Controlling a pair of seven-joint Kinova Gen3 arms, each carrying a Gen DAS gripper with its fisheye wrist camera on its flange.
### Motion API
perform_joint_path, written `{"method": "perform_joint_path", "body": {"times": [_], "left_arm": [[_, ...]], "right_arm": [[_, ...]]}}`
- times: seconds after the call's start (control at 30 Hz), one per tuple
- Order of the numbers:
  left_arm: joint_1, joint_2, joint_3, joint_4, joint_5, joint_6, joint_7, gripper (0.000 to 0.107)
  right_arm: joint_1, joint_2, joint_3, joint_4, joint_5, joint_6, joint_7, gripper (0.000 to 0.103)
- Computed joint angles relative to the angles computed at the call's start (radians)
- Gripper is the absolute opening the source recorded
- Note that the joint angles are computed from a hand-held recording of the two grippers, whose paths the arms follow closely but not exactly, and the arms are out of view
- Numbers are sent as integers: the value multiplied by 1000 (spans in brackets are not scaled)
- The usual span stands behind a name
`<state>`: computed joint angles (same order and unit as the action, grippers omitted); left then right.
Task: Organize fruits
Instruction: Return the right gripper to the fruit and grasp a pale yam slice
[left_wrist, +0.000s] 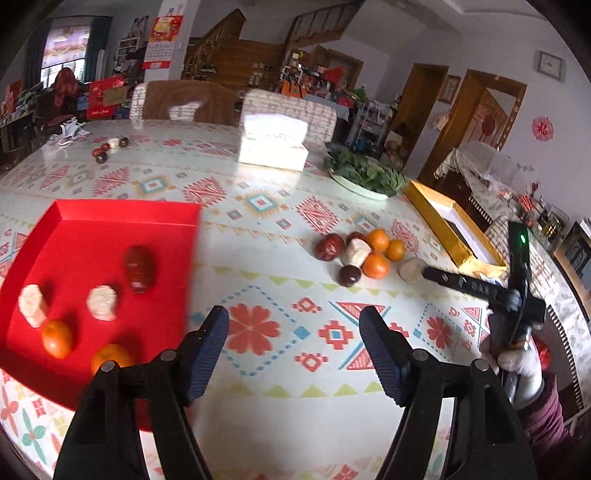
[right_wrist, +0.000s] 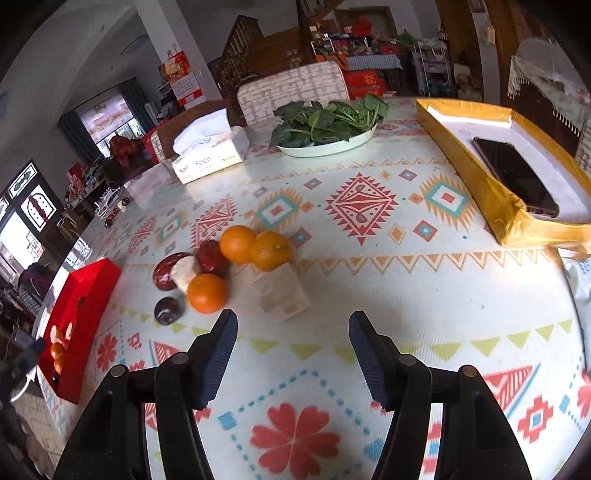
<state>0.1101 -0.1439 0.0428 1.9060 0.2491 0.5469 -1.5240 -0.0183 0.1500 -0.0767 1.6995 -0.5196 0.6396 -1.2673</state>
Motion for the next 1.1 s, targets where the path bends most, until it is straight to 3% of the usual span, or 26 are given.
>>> {"method": "perform_joint_path", "body": {"times": [0.13, 0.27, 0.37, 0.43, 0.5, 0.57, 0.83, 0.9, 0.97, 1.1], "left_arm": [[12, 49, 40, -38, -48, 5, 35, 72], [36, 110, 83, -92, -160, -4, 93, 72], [68, 181, 96, -151, -222, 10, 107, 72], [94, 236, 99, -196, -253, 22, 104, 63], [120, 282, 92, -237, -287, 38, 121, 51], [121, 328, 91, -278, -271, 53, 100, 44], [129, 409, 76, -348, -253, 86, 64, 44], [139, 420, 74, -351, -265, 87, 65, 41], [182, 418, 36, -347, -307, 76, 99, 26], [149, 387, 44, -310, -284, 37, 114, 25]], "right_arm": [[-25, 61, -2, -84, 58, 44, -34, 68], [-38, 85, -20, -107, 95, 43, -38, 67], [-33, 86, -34, -97, 90, 29, -13, 55], [-30, 82, -36, -90, 88, 20, -2, 44], [-19, 80, -41, -84, 71, 17, 18, 41], [-15, 80, -41, -83, 60, 13, 25, 39], [-2, 85, -42, -85, 25, 20, 55, 39], [0, 83, -42, -83, 22, 21, 59, 39], [7, 85, -43, -83, 11, 23, 69, 39], [18, 81, -44, -74, -17, 17, 81, 38]]}}
